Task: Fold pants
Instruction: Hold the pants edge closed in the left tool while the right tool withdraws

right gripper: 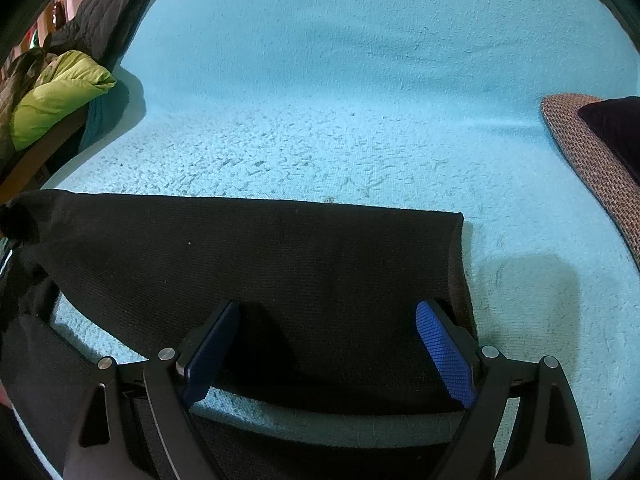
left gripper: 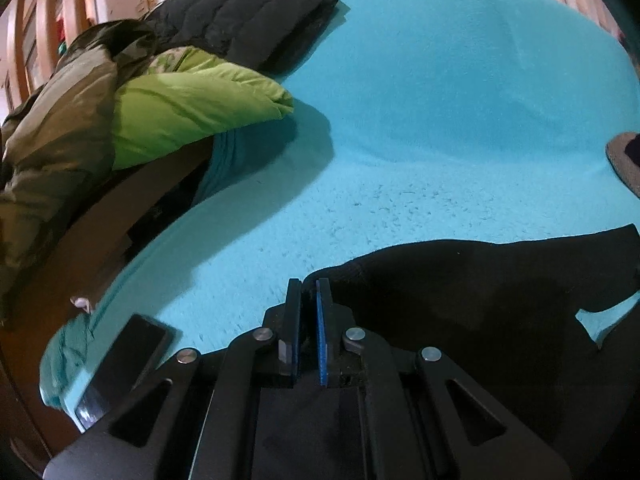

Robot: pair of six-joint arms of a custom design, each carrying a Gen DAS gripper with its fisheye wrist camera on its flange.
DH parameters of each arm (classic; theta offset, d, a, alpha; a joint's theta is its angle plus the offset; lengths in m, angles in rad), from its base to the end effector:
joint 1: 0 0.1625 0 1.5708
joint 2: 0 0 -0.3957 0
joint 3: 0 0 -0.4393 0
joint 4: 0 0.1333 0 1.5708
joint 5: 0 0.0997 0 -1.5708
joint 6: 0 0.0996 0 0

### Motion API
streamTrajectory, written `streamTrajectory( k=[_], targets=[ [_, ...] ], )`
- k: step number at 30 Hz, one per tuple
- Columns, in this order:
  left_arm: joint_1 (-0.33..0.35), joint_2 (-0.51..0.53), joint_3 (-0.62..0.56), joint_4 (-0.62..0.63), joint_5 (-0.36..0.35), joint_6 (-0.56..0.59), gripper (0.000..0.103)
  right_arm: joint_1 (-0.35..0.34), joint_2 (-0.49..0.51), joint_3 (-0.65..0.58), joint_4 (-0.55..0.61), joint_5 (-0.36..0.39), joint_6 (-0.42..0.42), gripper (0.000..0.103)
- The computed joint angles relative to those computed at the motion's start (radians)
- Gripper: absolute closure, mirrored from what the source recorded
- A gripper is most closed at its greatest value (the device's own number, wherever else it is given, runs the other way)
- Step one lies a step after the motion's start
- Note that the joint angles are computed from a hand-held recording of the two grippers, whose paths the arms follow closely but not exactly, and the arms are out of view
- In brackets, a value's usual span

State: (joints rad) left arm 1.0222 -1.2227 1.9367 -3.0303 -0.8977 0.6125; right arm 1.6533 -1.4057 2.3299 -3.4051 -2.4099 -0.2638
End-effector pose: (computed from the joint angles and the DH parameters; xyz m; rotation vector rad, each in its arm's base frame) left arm -0.1426 -0.6079 0.2572 1.0038 2.1070 -0.8779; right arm 0.0955 -0.4370 0.2401 -0.0886 -2.1215 0.9271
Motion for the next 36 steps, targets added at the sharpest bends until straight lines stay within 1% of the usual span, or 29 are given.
streamTrajectory(
  k=[2,6,9,11,14,18,21,22,24,27,28,29,30,31,32,33,34,35,36],
  targets=[
    [-0.001,-0.012,0.009,0.029,-0.009,-0.036,0.099,0.002,0.0,-0.003,0.012,-0.004,0.005,0.012],
    [-0.004,-0.017,0.013,0.051,-0.001,-0.074,0.099,0.004,0.001,-0.009,0.031,-0.011,0.008,0.01],
    [-0.003,-0.01,0.007,0.054,0.006,-0.083,0.099,0.003,-0.007,-0.011,0.052,-0.011,0.018,0.009],
    [-0.001,-0.002,0.001,0.058,0.017,-0.083,0.099,0.006,-0.02,-0.013,0.088,-0.013,0.036,0.009],
    [0.0,0.004,-0.004,0.062,0.027,-0.086,0.099,0.019,-0.027,-0.026,0.128,-0.05,0.064,0.01],
    [0.004,0.011,-0.016,0.076,0.036,-0.101,0.099,0.04,-0.052,-0.042,0.061,-0.095,0.02,0.01],
    [0.006,0.018,-0.024,0.086,0.044,-0.108,0.099,0.038,-0.113,-0.054,0.084,-0.1,0.037,0.01],
    [0.006,0.02,-0.025,0.09,0.048,-0.112,0.099,0.034,-0.14,-0.058,0.105,-0.099,0.055,0.01],
    [0.008,0.021,-0.029,0.103,0.05,-0.123,0.099,0.013,-0.208,-0.06,0.161,-0.062,0.101,0.01],
    [0.014,0.019,-0.039,0.134,0.044,-0.152,0.099,-0.037,-0.312,-0.067,0.315,0.019,0.236,0.01],
    [0.016,0.019,-0.042,0.142,0.04,-0.161,0.099,-0.063,-0.346,-0.069,0.357,0.063,0.286,0.01],
    [0.017,0.019,-0.045,0.146,0.037,-0.166,0.099,-0.078,-0.365,-0.066,0.372,0.093,0.316,0.011],
    [0.019,0.02,-0.047,0.149,0.036,-0.169,0.099,-0.096,-0.382,-0.063,0.383,0.127,0.343,0.015],
    [0.02,0.024,-0.051,0.15,0.035,-0.17,0.099,-0.126,-0.402,-0.065,0.414,0.188,0.387,0.018],
    [0.02,0.027,-0.052,0.146,0.037,-0.169,0.099,-0.145,-0.415,-0.064,0.44,0.228,0.412,0.025],
    [0.02,0.029,-0.052,0.141,0.038,-0.169,0.099,-0.167,-0.426,-0.065,0.477,0.278,0.432,0.035],
    [0.021,0.032,-0.052,0.133,0.037,-0.168,0.099,-0.184,-0.427,-0.071,0.521,0.312,0.448,0.043],
    [0.021,0.033,-0.051,0.126,0.036,-0.168,0.099,-0.188,-0.404,-0.088,0.566,0.305,0.455,0.059],
    [0.022,0.036,-0.052,0.118,0.033,-0.168,0.099,-0.187,-0.386,-0.1,0.593,0.295,0.453,0.065]
  ],
)
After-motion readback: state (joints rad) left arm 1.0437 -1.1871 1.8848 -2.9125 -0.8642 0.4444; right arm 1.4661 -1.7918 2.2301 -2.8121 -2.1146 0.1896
